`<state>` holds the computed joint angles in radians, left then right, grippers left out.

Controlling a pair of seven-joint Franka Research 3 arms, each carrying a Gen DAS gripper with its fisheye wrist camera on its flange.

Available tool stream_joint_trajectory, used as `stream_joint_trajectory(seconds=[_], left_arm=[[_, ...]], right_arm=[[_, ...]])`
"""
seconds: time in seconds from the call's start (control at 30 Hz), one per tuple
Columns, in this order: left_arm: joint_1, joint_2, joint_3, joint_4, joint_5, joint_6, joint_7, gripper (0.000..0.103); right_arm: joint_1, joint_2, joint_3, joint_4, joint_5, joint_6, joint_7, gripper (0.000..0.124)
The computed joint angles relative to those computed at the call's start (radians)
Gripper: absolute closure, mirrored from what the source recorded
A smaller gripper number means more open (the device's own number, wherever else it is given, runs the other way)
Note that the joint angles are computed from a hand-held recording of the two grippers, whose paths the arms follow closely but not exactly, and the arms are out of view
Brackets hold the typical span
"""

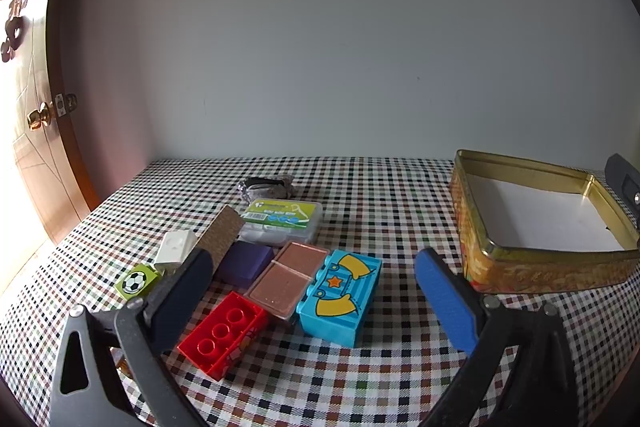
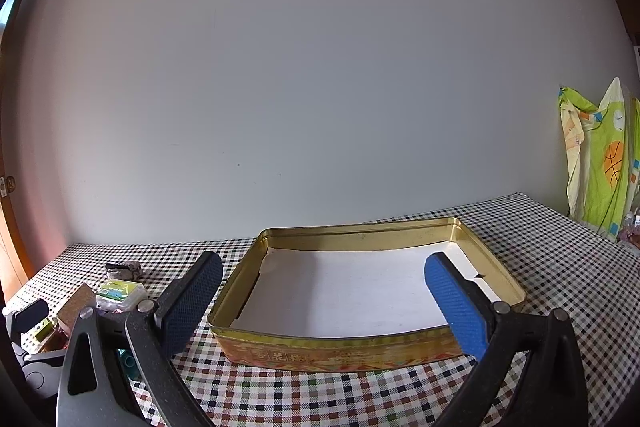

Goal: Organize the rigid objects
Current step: 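Move both grippers toward the pile of toy bricks beside the gold tray, then grasp the red brick with the left gripper while the right gripper grasps the blue brick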

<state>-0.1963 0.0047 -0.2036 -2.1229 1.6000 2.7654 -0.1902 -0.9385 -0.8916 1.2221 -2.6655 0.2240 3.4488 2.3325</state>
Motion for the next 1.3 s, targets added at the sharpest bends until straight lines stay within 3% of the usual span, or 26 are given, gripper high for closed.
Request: stream_joint_trajectory(seconds=[0.43,0.77,1.03,1.17,1.3], left_arm=[[0.003,-0.009,0.000,-0.023,-0.087,0.000,0.054,0.000],[0.035,-0.137,0.000,-0.160,-0.215,0.012,0.152,0.000],[0.135,-0.322,-0.007,-0.340,-0.293,-0.067,0.211,0.000],[0.188,-0.334,0.018,-0.375,-0.347,0.002,0.243,0.004],[0.222,-0.324,0.011,-0.384,-0.399,0.055,0.309,0.006]], right_arm=[[0.010,0.045,0.003,-0.008,0.014,0.066,-0.059,0.022],[0.074,0.216,-0.027,-0.001,0.023,0.157,-0.218,0.036],[0.258,0.460,-0.173,0.019,-0.087,0.207,-0.376,0.036],[0.419,0.576,-0.307,0.050,-0.199,0.171,-0.424,0.036],[0.478,0.636,-0.315,0.116,-0.220,0.053,-0.512,0.036]])
